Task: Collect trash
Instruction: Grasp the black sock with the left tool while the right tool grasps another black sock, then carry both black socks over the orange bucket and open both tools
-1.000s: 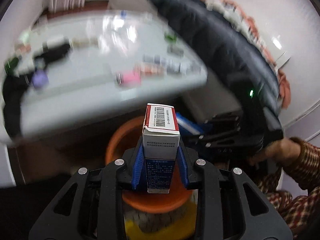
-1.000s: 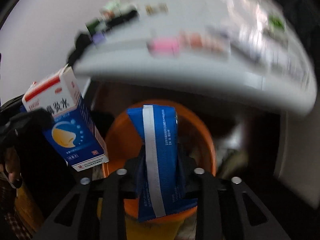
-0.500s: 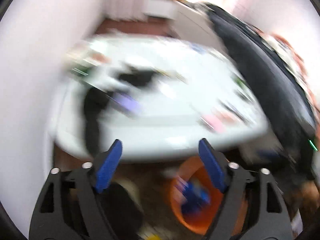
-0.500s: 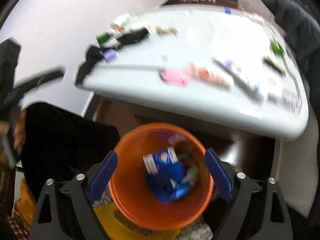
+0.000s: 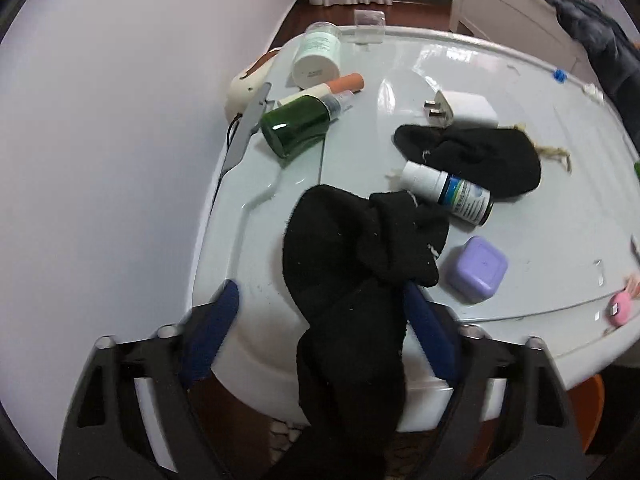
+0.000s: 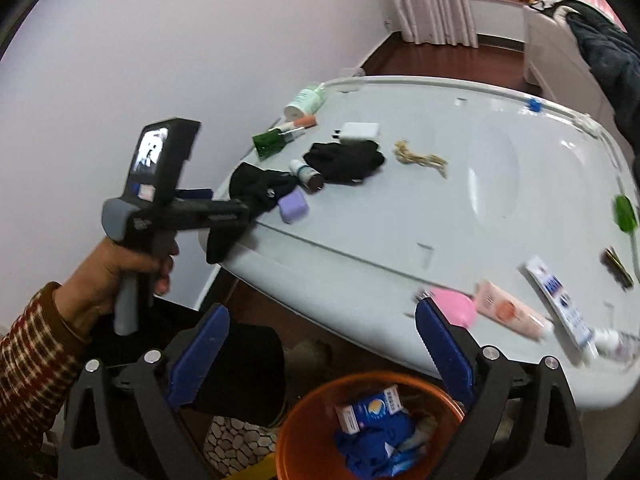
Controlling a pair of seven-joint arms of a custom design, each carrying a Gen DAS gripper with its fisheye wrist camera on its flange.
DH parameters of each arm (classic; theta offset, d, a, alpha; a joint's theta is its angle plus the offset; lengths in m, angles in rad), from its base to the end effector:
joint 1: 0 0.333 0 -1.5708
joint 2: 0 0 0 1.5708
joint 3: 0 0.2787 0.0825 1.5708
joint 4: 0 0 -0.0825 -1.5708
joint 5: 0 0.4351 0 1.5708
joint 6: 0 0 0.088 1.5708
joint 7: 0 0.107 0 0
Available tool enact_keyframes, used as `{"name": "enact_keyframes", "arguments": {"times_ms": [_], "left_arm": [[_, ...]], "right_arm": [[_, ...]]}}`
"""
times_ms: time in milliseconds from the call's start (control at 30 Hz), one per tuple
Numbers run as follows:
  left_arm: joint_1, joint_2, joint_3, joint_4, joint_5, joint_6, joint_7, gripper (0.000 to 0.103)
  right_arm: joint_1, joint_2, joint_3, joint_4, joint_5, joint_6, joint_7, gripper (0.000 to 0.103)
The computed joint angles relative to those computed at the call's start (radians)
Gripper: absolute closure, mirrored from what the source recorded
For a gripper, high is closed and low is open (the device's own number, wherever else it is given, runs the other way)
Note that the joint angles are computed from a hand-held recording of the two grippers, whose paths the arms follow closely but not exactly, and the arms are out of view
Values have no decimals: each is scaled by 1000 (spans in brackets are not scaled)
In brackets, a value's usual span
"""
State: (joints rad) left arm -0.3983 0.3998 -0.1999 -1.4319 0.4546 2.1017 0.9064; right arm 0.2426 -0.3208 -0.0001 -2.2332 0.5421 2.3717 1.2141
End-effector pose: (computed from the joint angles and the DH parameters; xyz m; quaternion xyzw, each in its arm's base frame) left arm 0.6344 -0.3819 0.4534 -0.6601 0.7184 -0.1085 0.1907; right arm 0.5372 0.1389 0.5001 -0.7621 0.5661 -0.0138 0.3141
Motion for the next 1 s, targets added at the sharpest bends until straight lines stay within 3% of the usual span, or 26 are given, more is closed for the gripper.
{"name": "enact_keyframes", "arguments": {"times_ms": [33, 67, 267, 367, 467, 633, 767, 800, 833, 867, 933, 967, 1000], "left_arm": [[7, -4, -2, -10, -13, 11, 3, 95], [11, -15, -1, -24, -19, 28, -15, 98], [31, -198, 7, -243, 97, 346, -159, 98], [65, -224, -15, -288, 18, 449, -146, 98], [77, -234, -26, -302, -15, 495, -118, 98], [79, -209, -30, -280, -41, 519, -68, 98], [88, -220, -33, -296, -84, 544, -40, 98], [94, -230, -36, -309, -106, 552, -31, 98], [98, -231, -37, -312, -126, 558, -27, 98], [100, -233, -37, -315, -137, 564, -27, 98], [103, -236, -36, -319, -150, 574, -25, 98], [102, -238, -35, -321, -150, 579, -28, 98], [103, -242, -36, -325, -155, 582, -26, 98]], "right_arm": [[3, 16, 2, 14, 1, 1, -2, 10], [5, 27, 4, 23, 0, 5, -2, 10], [9, 147, 13, 134, 2, 69, -39, 9], [-5, 298, 33, 285, -98, 120, 18, 9], [-6, 439, 42, 429, -166, 124, 70, 9], [41, 637, 32, 627, -426, 119, 85, 11], [29, 733, 51, 741, -411, 39, 6, 14], [27, 747, 53, 759, -402, 26, -2, 17], [24, 765, 57, 784, -388, 6, -7, 26], [25, 789, 55, 820, -383, -28, 1, 42], [26, 832, 54, 882, -375, -92, 13, 56], [27, 828, 54, 872, -371, -77, 13, 74], [30, 824, 53, 867, -368, -71, 22, 79]]}}
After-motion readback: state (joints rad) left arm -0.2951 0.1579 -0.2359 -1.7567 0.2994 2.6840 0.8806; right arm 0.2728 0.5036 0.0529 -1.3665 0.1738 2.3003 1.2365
